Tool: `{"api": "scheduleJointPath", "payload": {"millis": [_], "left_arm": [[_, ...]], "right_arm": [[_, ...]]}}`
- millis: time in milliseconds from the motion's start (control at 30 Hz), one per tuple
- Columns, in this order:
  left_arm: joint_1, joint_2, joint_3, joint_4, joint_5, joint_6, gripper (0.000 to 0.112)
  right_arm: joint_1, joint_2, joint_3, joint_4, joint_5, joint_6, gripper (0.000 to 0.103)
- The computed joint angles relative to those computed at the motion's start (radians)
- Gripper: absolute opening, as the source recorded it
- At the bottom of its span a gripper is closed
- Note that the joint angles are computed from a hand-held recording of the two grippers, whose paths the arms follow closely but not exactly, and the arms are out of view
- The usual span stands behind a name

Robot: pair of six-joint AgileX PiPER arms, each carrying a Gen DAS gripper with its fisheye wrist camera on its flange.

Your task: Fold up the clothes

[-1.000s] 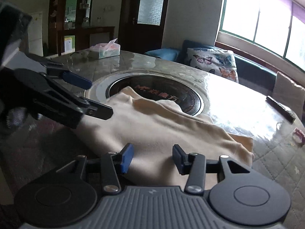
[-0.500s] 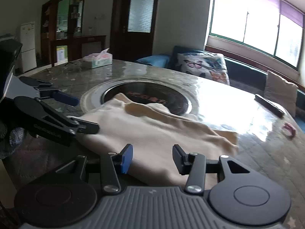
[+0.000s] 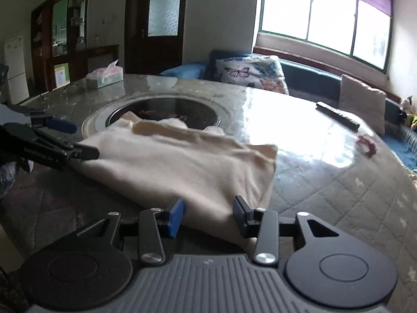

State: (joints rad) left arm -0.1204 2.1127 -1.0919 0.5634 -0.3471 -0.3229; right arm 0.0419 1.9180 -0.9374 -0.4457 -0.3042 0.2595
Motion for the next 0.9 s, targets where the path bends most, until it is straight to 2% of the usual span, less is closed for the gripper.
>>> {"api": "scheduleJointPath", "payload": {"millis": [100, 167, 267, 400, 500, 567, 633, 700, 800, 900], "left_arm": [[0.004, -0.001, -0.001, 0.019, 0.003, -0.029, 0.097], [0.010, -0.009, 0.000, 0.061, 0.005, -0.080, 0.102], [0.026, -0.019, -0.005, 0.158, 0.006, -0.198, 0.103], [0.023, -0.020, -0.021, 0.178, 0.041, -0.247, 0.103], [0.020, -0.022, -0.029, 0.189, 0.067, -0.279, 0.103], [0.016, -0.023, -0.035, 0.191, 0.089, -0.296, 0.103], [0.015, -0.025, -0.037, 0.192, 0.103, -0.307, 0.103], [0.016, -0.028, -0.035, 0.182, 0.111, -0.310, 0.103], [0.022, -0.036, -0.031, 0.189, 0.120, -0.339, 0.103], [0.027, -0.042, -0.026, 0.167, 0.131, -0.330, 0.103]], "right_arm": [[-0.012, 0.009, -0.019, -0.110, 0.022, 0.120, 0.041], [-0.015, 0.026, -0.025, -0.105, 0.025, 0.110, 0.041], [-0.021, 0.011, -0.024, -0.154, 0.015, 0.172, 0.041], [-0.020, -0.002, -0.027, -0.161, 0.011, 0.175, 0.044], [-0.019, 0.003, -0.044, -0.238, 0.012, 0.262, 0.052], [-0.009, 0.008, -0.051, -0.203, 0.017, 0.229, 0.057], [-0.002, 0.019, -0.060, -0.181, 0.017, 0.216, 0.069], [0.007, 0.026, -0.063, -0.135, 0.013, 0.184, 0.072], [0.017, 0.037, -0.070, -0.106, 0.017, 0.176, 0.085], [0.031, 0.040, -0.064, -0.026, 0.009, 0.110, 0.085]]}}
